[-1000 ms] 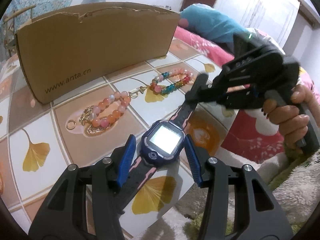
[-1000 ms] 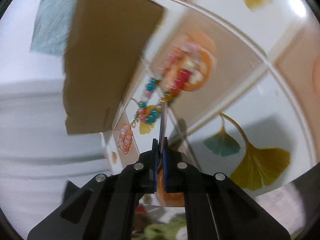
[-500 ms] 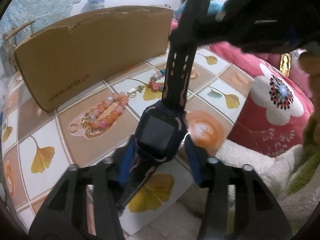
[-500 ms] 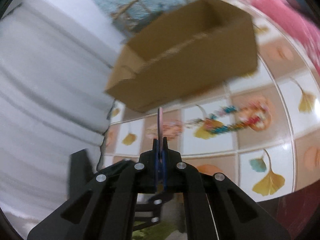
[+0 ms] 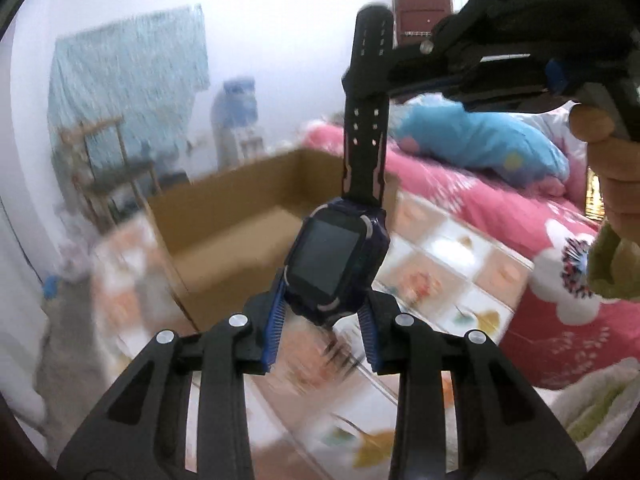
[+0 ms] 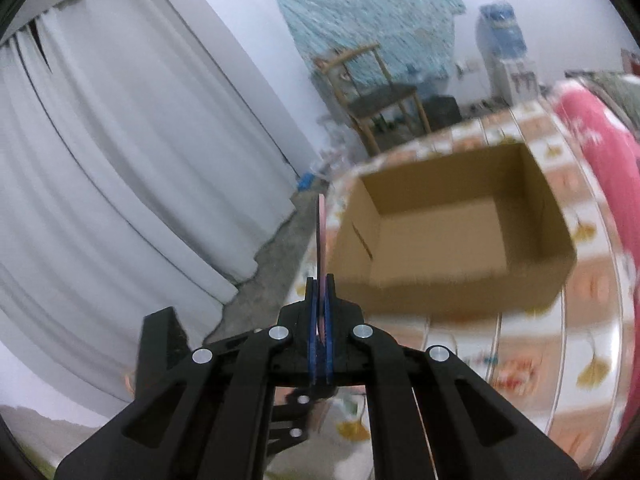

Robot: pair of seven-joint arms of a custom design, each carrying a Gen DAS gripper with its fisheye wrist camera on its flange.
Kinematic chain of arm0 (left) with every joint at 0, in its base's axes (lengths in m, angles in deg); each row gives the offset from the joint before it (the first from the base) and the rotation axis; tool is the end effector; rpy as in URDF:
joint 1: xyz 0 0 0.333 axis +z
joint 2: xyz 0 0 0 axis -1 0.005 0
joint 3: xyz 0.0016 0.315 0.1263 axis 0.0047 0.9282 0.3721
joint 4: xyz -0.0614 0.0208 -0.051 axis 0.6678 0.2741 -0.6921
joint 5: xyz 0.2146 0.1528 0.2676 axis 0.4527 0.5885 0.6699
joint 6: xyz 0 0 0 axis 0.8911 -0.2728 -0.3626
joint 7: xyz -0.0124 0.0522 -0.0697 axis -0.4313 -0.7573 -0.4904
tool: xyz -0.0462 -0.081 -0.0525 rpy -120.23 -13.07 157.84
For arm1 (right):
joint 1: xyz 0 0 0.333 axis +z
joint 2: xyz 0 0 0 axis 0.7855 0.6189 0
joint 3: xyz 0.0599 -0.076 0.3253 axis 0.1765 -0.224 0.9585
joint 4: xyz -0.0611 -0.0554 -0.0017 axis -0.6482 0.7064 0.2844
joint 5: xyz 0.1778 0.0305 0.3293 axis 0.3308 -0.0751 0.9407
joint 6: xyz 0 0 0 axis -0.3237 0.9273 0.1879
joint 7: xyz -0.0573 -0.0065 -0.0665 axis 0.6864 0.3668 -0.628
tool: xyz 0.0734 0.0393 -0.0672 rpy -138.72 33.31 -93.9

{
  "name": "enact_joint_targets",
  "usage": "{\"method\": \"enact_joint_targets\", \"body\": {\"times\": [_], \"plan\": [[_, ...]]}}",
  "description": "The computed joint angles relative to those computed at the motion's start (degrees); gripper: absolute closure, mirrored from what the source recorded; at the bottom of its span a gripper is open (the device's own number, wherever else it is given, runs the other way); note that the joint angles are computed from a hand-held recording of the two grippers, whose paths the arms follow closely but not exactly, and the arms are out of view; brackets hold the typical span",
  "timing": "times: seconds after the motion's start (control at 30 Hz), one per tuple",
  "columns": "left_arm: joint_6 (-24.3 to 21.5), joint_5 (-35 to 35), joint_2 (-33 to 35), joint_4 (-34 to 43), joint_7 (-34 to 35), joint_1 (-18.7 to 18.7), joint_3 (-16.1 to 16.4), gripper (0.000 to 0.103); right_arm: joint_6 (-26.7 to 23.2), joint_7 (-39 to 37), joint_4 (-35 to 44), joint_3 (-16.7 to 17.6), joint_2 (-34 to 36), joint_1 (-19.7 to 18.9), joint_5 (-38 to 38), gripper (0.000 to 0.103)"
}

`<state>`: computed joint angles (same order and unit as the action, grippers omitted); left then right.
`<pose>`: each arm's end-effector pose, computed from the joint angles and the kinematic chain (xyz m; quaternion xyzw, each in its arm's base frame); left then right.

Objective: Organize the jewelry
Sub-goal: 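Lift the watch with the left tool while the right tool carries the strap over the box, then lower the watch into the cardboard box and open both tools, then withdraw both tools from the box back over the table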

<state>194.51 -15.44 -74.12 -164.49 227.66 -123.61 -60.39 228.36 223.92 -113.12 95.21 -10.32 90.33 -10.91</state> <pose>0.4101 -0.3272 0.5467 -0.3067 0.8162 -0.4457 0.2026 0.4052 0.4812 0.6354 -0.6166 0.6210 -0.0718 0.4786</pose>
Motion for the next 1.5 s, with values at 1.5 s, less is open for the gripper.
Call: {"method": "enact_joint_targets", "body": {"times": [1.5], "plan": [[-28.1,60.2,16.9,28.8,-53.5,16.3,-1.6,0.032,-27.2,-34.2,31.8,-9.3,24.7,-7.8,29.5,0.065]]}}
